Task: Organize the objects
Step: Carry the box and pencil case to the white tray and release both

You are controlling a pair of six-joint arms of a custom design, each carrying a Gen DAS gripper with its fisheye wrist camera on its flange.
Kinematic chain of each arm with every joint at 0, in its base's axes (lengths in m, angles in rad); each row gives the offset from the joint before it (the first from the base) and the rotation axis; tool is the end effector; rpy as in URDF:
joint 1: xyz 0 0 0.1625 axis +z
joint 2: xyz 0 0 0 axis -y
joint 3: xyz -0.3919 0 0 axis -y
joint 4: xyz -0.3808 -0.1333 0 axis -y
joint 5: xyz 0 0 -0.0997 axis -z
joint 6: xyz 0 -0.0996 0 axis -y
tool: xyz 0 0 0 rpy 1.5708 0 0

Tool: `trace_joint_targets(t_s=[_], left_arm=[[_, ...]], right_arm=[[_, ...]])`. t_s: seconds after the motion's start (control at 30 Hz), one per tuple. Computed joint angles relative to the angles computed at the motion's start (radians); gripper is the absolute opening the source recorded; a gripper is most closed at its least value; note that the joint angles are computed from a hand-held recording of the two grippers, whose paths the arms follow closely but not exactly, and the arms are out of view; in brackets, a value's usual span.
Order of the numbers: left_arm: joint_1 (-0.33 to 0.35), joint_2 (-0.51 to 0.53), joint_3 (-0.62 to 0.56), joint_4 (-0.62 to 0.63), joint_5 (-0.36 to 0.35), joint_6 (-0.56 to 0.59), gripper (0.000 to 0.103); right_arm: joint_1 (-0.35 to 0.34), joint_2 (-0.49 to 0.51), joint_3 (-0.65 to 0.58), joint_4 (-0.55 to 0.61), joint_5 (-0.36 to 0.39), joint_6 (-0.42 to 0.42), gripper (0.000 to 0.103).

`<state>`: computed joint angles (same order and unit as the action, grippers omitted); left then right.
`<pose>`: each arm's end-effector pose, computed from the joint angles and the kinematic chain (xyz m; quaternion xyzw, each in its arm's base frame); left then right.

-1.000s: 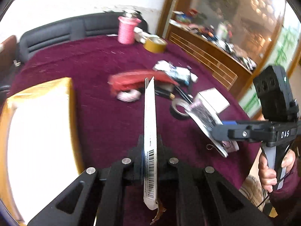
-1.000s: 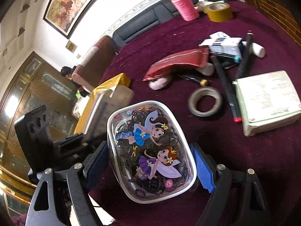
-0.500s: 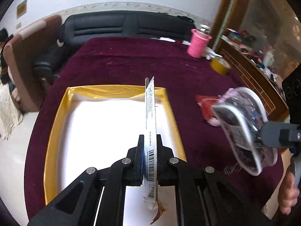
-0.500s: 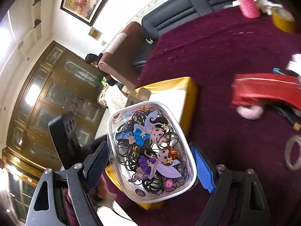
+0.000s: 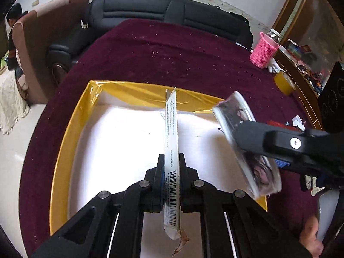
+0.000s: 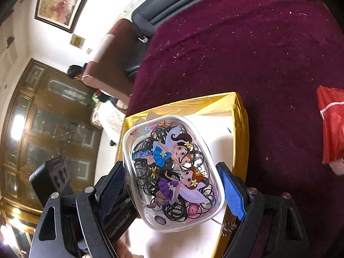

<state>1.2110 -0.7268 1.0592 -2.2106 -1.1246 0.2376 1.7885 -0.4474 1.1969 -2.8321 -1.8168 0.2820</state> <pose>-0.1079 -0.7875 0.2432 0.2512 0.9310 -0.1624 0.2091 0.2720 -0.7247 0.0372 -0.0619 -0.9586 0.2728 0.0529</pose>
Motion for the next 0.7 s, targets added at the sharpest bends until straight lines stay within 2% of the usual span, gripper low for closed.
trace_joint_targets(t_s=[0.13, 0.37, 0.4, 0.43, 0.47, 0.5, 0.57, 0.7], left_arm=[[0.01, 0.021, -0.036, 0.018, -0.013, -0.001, 0.01], [0.015, 0.038, -0.051, 0.018, -0.028, -0.017, 0.015], [0.014, 0.037, -0.046, 0.009, -0.024, -0.017, 0.019], [0.013, 0.036, -0.043, 0.005, -0.022, -0.018, 0.031], [0.012, 0.036, -0.041, -0.002, -0.02, -0.022, 0.05], [0.011, 0.032, -0.034, -0.017, -0.018, -0.026, 0.057], [0.007, 0.021, -0.014, -0.06, 0.0, -0.031, 0.066], [0.013, -0.008, -0.004, -0.069, -0.034, -0.082, 0.071]], right_arm=[[0.012, 0.038, -0.064, 0.015, -0.076, -0.022, 0.089], [0.028, 0.067, -0.111, 0.03, -0.149, -0.047, 0.09], [0.03, 0.071, -0.118, 0.035, -0.159, -0.048, 0.09], [0.033, 0.076, -0.129, 0.041, -0.172, -0.048, 0.09], [0.035, 0.078, -0.131, 0.041, -0.185, -0.048, 0.09], [0.036, 0.083, -0.139, 0.042, -0.195, -0.048, 0.09], [0.035, 0.084, -0.138, 0.031, -0.199, -0.052, 0.091], [0.035, 0.083, -0.143, 0.045, -0.191, -0.062, 0.092]])
